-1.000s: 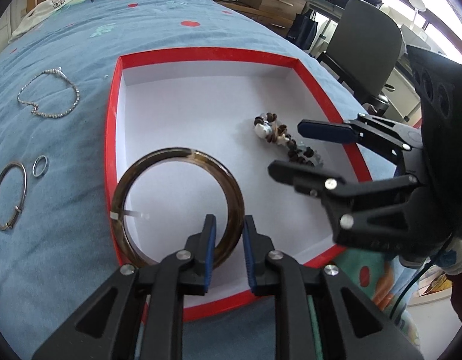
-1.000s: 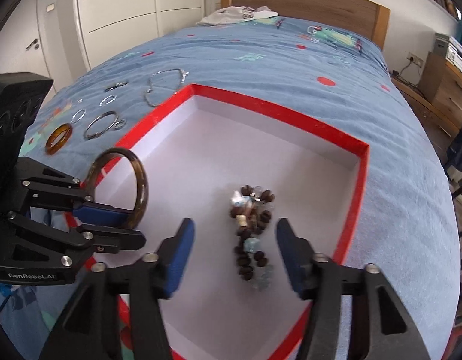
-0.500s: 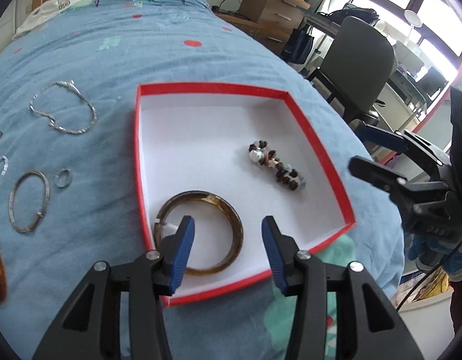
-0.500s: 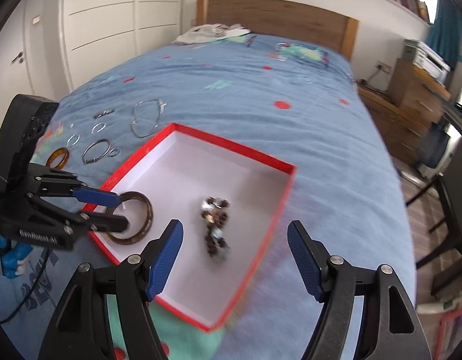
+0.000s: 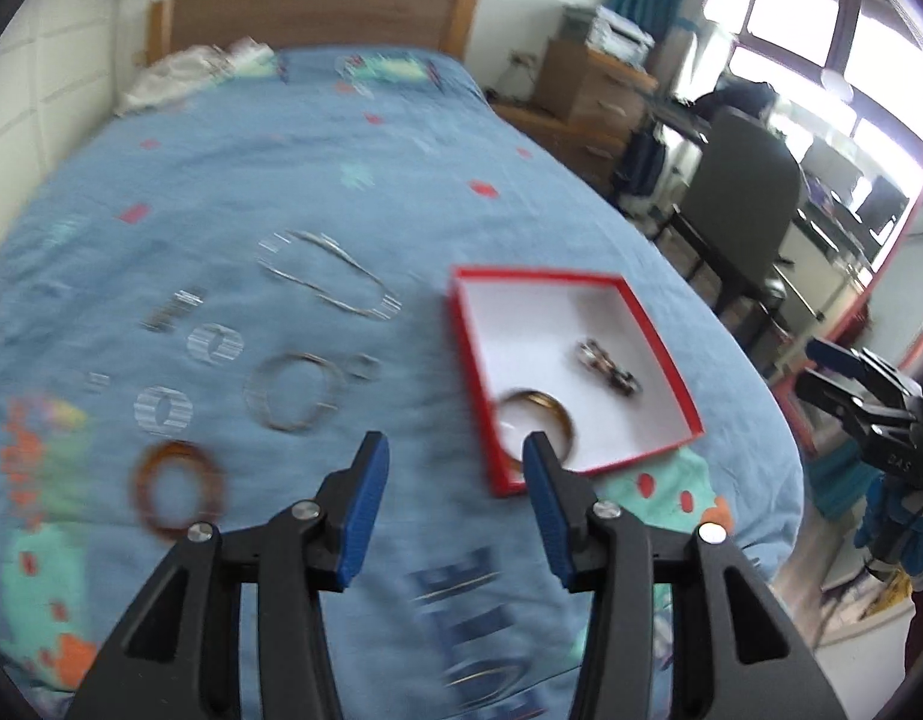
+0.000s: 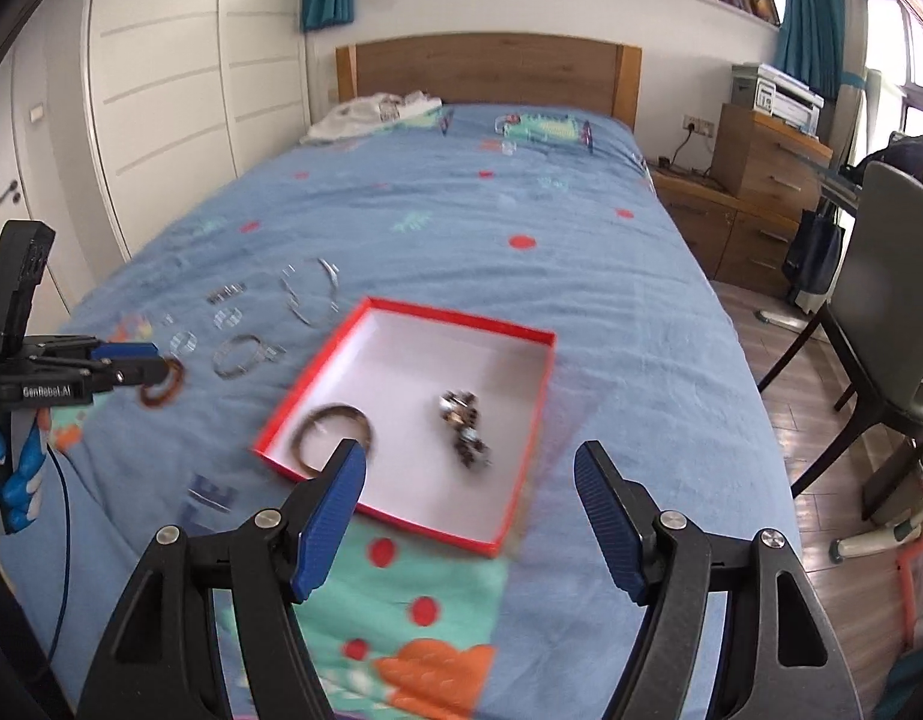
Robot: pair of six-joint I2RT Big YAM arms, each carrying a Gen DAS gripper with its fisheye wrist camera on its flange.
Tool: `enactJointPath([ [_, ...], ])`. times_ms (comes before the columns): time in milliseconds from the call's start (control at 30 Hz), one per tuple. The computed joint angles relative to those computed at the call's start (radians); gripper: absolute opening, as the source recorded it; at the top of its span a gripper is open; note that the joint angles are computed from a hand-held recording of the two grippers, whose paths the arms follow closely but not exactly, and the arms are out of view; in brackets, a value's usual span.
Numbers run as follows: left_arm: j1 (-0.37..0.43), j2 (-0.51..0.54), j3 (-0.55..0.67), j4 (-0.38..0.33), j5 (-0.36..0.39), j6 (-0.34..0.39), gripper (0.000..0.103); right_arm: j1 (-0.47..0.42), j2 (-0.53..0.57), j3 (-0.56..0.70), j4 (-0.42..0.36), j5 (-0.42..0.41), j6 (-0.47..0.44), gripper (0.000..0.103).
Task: Organize jewelry
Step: 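Withdraw both tools from the box toward the remaining jewelry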
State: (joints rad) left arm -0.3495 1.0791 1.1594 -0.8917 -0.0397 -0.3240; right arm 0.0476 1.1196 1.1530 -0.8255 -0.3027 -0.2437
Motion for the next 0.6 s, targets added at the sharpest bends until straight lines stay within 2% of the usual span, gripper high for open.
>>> enactJointPath([
  [267, 0.203, -0.207, 0.005, -0.102, -0.042, 0.142, 0.044, 0.156, -0.109, 0.001, 0.001, 0.049, 0.133, 0.071],
  [400, 0.357, -0.274, -0.01, -0.135, 0.02, 0.204, 0.044, 0.245, -0.132, -0.004, 0.013, 0.085, 0.2, 0.071],
  [600, 0.509, -0.313, -0.063, -0.156, 0.095, 0.242, 0.044, 0.369, -0.122, -0.011, 0.041, 0.142, 0.288, 0.064],
])
